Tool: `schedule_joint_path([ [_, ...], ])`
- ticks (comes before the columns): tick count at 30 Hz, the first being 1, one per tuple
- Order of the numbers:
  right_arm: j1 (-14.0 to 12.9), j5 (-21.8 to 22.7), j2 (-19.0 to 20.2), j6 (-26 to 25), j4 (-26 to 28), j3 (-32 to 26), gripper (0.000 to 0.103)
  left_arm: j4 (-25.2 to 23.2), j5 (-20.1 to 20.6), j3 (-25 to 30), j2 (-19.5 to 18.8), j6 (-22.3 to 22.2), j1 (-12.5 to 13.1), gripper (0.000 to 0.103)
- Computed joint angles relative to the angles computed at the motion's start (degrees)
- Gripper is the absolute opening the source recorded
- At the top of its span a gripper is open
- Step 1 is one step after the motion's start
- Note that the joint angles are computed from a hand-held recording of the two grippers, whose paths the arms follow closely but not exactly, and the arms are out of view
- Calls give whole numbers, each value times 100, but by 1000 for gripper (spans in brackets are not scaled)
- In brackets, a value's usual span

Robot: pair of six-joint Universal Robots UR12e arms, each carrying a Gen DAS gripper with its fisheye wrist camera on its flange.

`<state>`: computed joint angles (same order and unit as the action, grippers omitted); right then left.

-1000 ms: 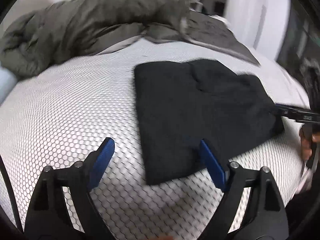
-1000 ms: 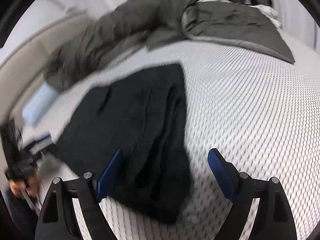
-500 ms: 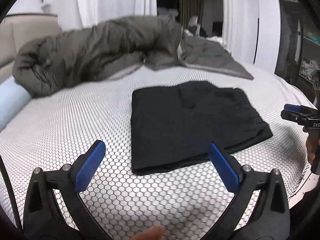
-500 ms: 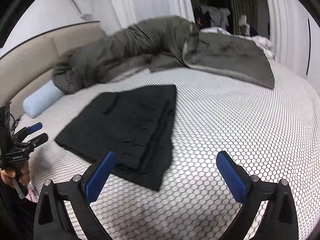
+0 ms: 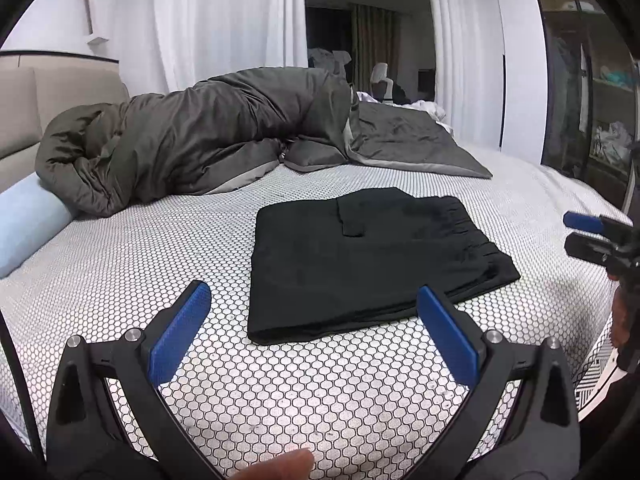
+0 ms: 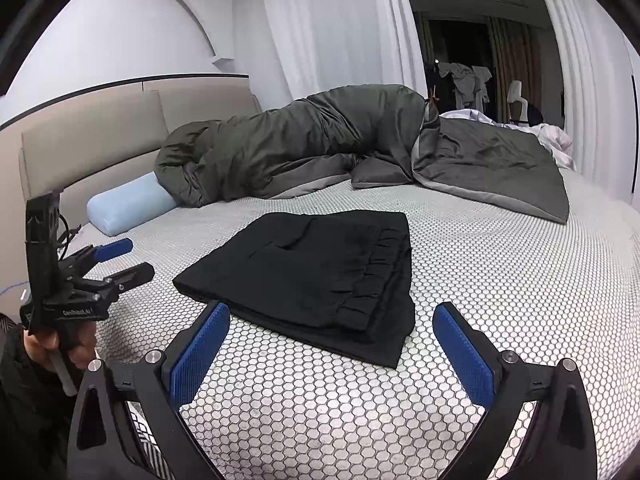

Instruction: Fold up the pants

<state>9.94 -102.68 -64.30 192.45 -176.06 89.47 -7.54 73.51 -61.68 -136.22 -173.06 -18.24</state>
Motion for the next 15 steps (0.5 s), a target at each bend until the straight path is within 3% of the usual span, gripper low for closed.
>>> schedule_joint_path([
  [6,-26,28,109,29,-136,-141,103,44,12,-70,57,-374,48,102],
  [15,-3,-50,115,-43,-231,-120,103,171,71,-180,130,-599,65,102],
])
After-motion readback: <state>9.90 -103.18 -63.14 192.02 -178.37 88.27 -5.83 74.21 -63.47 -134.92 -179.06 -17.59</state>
